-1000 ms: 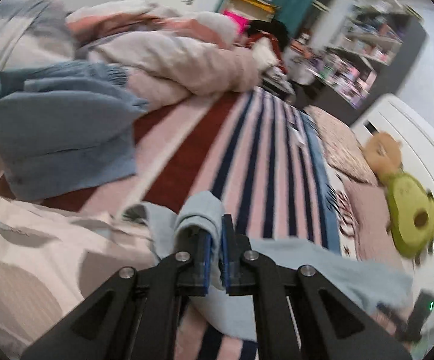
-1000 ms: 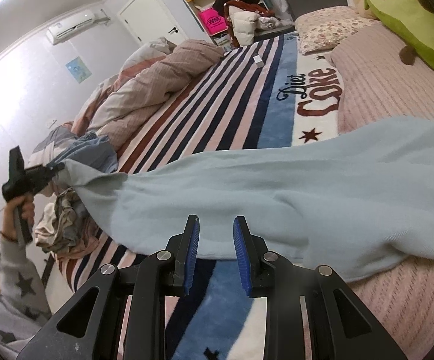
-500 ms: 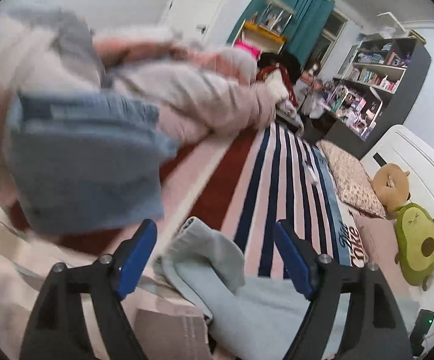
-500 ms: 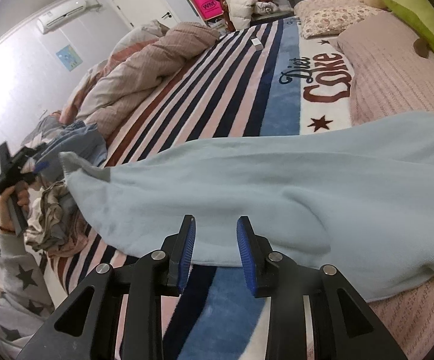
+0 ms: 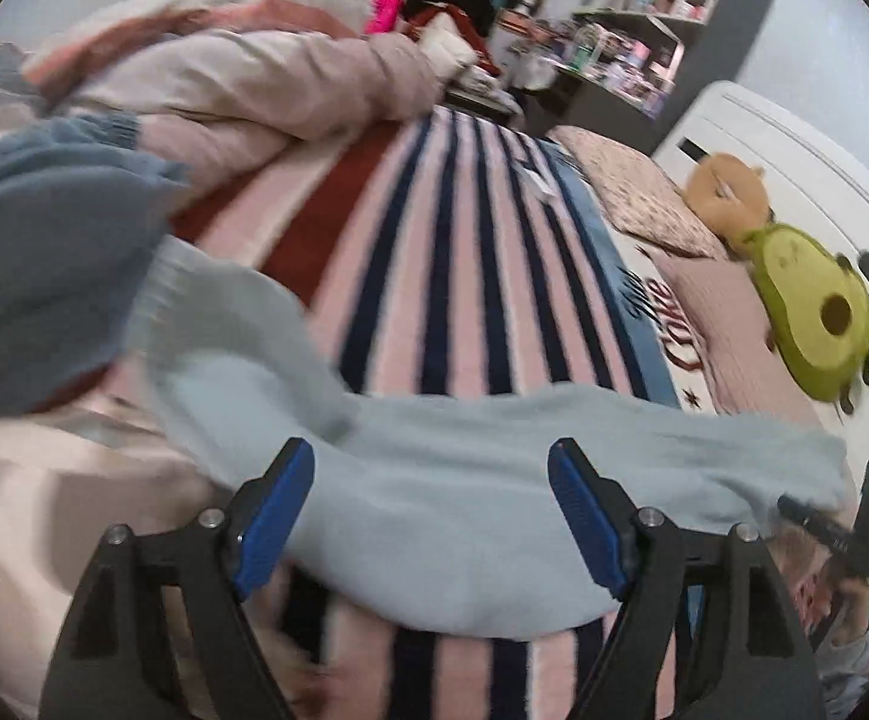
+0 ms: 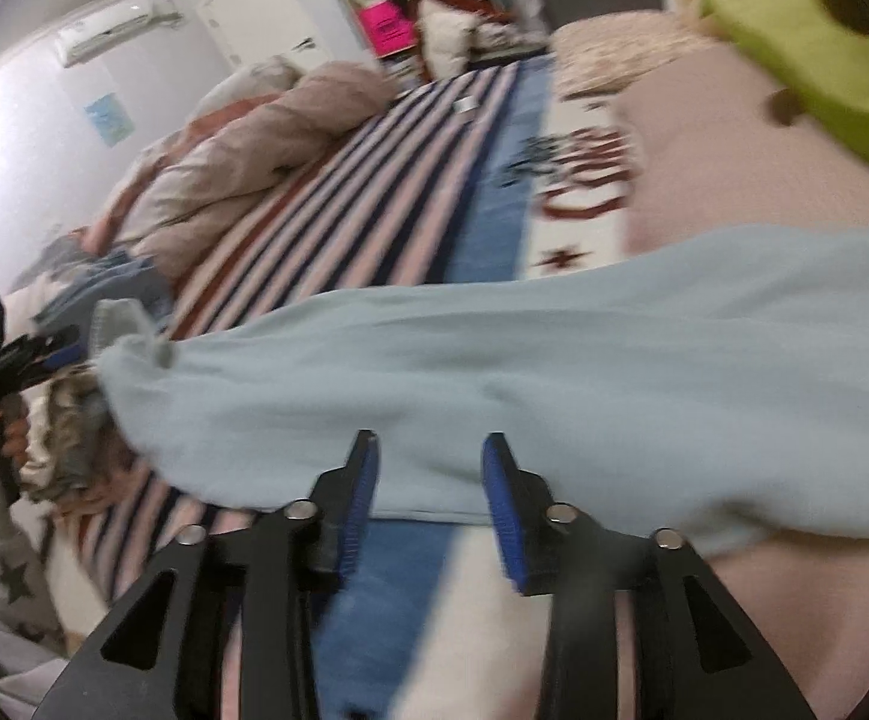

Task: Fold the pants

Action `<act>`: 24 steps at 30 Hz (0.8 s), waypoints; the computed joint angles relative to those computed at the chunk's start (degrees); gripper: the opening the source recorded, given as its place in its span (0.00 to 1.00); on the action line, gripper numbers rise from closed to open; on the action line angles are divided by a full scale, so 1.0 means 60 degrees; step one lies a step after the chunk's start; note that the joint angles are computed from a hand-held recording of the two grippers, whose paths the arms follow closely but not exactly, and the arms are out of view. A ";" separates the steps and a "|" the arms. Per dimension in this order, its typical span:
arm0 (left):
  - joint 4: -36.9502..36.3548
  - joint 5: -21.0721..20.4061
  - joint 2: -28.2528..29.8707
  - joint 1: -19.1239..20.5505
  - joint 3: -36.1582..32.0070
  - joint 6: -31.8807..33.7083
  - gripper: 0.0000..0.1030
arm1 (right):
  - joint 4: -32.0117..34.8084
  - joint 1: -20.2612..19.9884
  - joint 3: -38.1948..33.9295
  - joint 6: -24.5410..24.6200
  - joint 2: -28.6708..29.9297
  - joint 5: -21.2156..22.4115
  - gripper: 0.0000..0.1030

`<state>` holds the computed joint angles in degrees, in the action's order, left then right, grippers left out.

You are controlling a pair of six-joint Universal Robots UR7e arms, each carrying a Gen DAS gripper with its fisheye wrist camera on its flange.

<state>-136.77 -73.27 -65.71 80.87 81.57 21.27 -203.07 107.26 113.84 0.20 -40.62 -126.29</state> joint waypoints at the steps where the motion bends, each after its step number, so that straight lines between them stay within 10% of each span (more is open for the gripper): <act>1: -0.0231 -0.0032 -0.0008 -0.0073 0.0303 0.0061 0.75 | -0.0217 0.0014 0.0189 -0.0013 -0.0134 -0.0293 0.41; 11: -0.1318 0.0262 0.0319 -0.0567 0.1342 0.0343 0.75 | -0.1550 0.0007 0.0964 -0.2016 -0.1404 -0.2903 0.52; 16: -0.1406 0.0454 0.0382 -0.0778 0.1592 0.0568 0.75 | 0.0124 -0.0275 0.0849 -0.3108 -0.1982 -0.3543 0.62; 24: -0.1443 0.0541 0.0427 -0.1036 0.1833 0.0583 0.75 | 0.1333 -0.0592 0.1596 -0.2737 -0.2864 -0.2751 0.51</act>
